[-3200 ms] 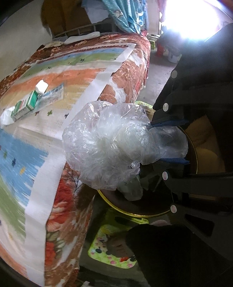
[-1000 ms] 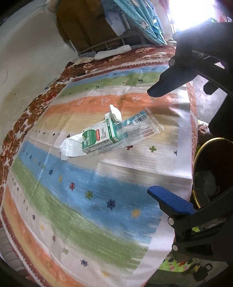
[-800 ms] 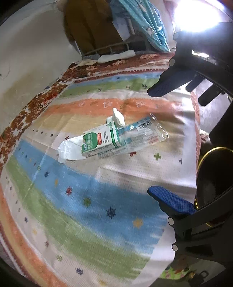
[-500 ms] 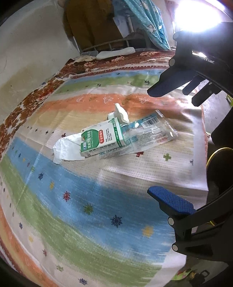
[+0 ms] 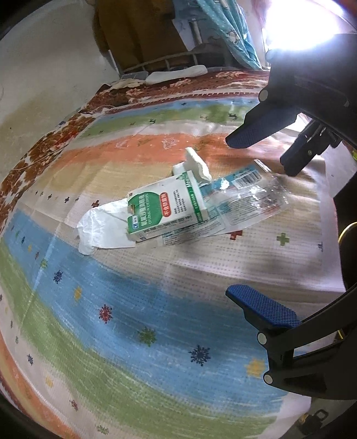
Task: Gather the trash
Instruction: 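Move both open tools from the bin toward the eye-drops box and blister pack, then grasp the green eye-drops box with the left tool while the right grasps the blister pack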
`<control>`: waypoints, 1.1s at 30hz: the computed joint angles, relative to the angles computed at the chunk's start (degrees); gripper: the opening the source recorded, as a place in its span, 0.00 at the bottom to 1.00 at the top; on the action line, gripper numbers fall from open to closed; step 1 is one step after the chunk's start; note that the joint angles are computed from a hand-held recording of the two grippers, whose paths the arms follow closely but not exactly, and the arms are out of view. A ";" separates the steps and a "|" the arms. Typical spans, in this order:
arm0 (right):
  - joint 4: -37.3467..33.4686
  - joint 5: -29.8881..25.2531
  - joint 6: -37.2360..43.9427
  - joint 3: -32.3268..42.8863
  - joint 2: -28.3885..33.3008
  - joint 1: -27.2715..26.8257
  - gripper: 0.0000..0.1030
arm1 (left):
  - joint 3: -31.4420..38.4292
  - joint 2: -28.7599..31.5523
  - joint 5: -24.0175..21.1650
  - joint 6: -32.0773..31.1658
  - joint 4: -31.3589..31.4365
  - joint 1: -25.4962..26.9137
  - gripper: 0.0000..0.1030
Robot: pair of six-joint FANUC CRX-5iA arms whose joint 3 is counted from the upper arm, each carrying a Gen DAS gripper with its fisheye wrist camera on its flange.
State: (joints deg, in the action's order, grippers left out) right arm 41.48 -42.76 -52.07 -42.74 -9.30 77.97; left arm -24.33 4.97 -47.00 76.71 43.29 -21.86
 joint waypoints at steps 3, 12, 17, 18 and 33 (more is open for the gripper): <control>1.41 2.75 -2.00 -1.41 0.07 -1.46 0.56 | 0.23 1.06 0.35 -0.50 0.76 -0.19 0.94; 7.90 6.87 -8.58 -4.73 -0.20 -4.83 0.48 | 4.68 5.37 1.07 1.44 -1.21 -1.62 0.94; 11.33 9.00 -11.97 -6.04 -0.16 -6.67 0.41 | 6.87 7.62 2.54 3.34 -1.93 -2.90 0.94; 11.40 9.06 -12.11 -6.22 -0.29 -6.69 0.40 | 7.41 8.19 2.61 3.49 -2.10 -3.12 0.94; 3.48 8.26 -4.59 -5.03 -1.10 -6.64 0.03 | 23.95 16.41 -3.01 17.80 -21.29 -7.24 0.94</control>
State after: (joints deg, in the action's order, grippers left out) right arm 44.96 -34.51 -56.66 -47.77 -10.41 71.33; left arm -0.39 21.38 -50.00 94.52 22.00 -29.10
